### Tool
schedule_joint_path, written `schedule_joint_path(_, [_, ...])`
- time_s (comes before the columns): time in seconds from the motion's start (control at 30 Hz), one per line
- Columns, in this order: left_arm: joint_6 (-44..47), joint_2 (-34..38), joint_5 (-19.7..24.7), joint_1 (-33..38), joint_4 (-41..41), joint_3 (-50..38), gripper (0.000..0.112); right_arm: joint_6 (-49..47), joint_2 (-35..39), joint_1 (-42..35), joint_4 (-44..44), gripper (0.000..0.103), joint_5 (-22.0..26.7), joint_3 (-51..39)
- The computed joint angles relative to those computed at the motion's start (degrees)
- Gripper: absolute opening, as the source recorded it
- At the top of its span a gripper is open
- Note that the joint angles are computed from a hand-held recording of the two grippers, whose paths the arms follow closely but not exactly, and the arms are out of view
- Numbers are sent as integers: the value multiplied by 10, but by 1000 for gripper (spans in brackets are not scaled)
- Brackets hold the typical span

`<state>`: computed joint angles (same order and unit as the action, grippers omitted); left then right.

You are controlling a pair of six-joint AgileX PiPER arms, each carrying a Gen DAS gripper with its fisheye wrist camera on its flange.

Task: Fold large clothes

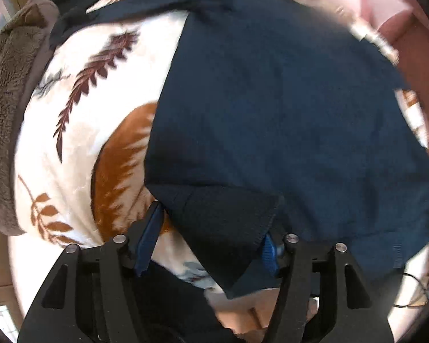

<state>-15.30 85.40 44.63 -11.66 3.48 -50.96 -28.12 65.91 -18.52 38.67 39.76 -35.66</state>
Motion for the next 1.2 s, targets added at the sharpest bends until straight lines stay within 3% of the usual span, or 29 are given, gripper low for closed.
schedule_joint_path(0.1, [48, 3, 7, 25, -43, 1, 60, 40, 91, -6, -81, 3, 33, -24])
schedule_joint_path(0.23, [170, -37, 69, 90, -143, -39, 60, -98, 99, -205, 66, 7, 114, -82])
schedule_joint_path(0.33, [196, -29, 89, 106, -184, -104, 64, -85, 157, -286, 118, 20, 111, -178])
schedule_joint_path(0.37, [189, -18, 84, 100, -184, -128, 68, -59, 187, -290, 117, 26, 90, -220])
schedule_joint_path(0.43, [173, 23, 47, 76, -180, -173, 82, -3, 255, -283, 119, 26, 67, -303])
schedule_joint_path(0.5, [121, 102, 23, 33, -150, -241, 82, 53, 335, -276, 120, 35, 66, -398])
schedule_joint_path(0.6, [97, 219, 31, 6, -147, -343, 82, 165, 466, -234, 86, 42, 32, -548])
schedule_joint_path(0.77, [67, 415, 103, -24, -149, -588, 82, 423, 644, -184, -97, 42, 1, -774])
schedule_joint_path(0.93, [70, 470, 113, -44, -142, -669, 82, 524, 796, -160, -216, 43, 57, -1002])
schedule_joint_path(0.97, [71, 477, 114, -44, -141, -679, 82, 521, 812, -155, -233, 37, 58, -1026])
schedule_joint_path(1.0, [74, 488, 118, -42, -142, -697, 82, 522, 814, -150, -250, 13, 47, -1028])
schedule_joint_path(1.13, [92, 478, 98, -31, -154, -681, 82, 474, 710, -135, -245, 11, -99, -864])
schedule_joint_path(1.2, [94, 462, 80, -22, -152, -656, 82, 405, 669, -127, -199, 11, -126, -818])
